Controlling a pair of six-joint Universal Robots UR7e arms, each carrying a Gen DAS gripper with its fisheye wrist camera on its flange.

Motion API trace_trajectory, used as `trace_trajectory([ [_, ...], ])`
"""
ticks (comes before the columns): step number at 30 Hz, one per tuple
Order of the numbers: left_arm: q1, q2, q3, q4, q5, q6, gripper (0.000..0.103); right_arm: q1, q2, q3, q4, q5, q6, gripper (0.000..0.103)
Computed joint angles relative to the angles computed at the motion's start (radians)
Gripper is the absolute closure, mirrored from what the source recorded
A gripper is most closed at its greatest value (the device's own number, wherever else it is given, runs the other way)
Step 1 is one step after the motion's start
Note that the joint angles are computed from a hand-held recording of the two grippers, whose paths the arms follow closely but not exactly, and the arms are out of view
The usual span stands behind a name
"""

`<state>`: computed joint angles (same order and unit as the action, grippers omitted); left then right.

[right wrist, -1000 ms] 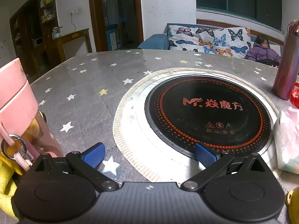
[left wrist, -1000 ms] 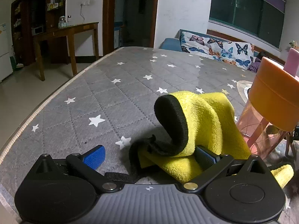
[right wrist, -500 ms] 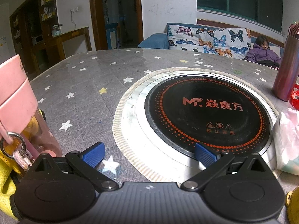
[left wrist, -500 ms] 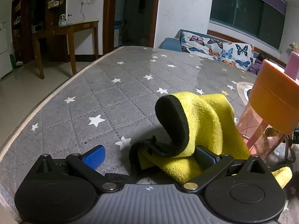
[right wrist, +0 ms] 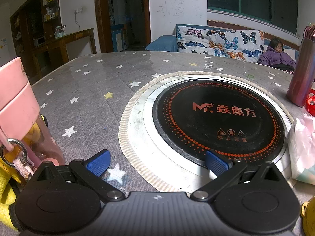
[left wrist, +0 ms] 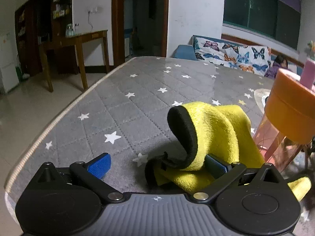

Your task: Clean container

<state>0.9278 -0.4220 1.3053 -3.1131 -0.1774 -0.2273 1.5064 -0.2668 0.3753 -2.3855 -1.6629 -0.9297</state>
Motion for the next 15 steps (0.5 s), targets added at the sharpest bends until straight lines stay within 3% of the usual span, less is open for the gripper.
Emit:
trace_trajectory([
  [3, -0.004, 0.018, -0.019, -0.079, 0.012, 0.101, 0.0, 0.0, -0.001, 0.002, -0.001, 0.0, 0.001, 0.0],
  [9, -0.007, 0.012, -0.014, -0.088, 0.004, 0.103, 0.0, 0.001, 0.001, -0.003, 0.002, -0.003, -0.001, 0.0],
  [15, -0.017, 0.023, -0.026, -0.177, -0.03, 0.198, 0.0, 0.001, -0.007, 0.021, -0.015, -0.003, -0.002, 0.0],
])
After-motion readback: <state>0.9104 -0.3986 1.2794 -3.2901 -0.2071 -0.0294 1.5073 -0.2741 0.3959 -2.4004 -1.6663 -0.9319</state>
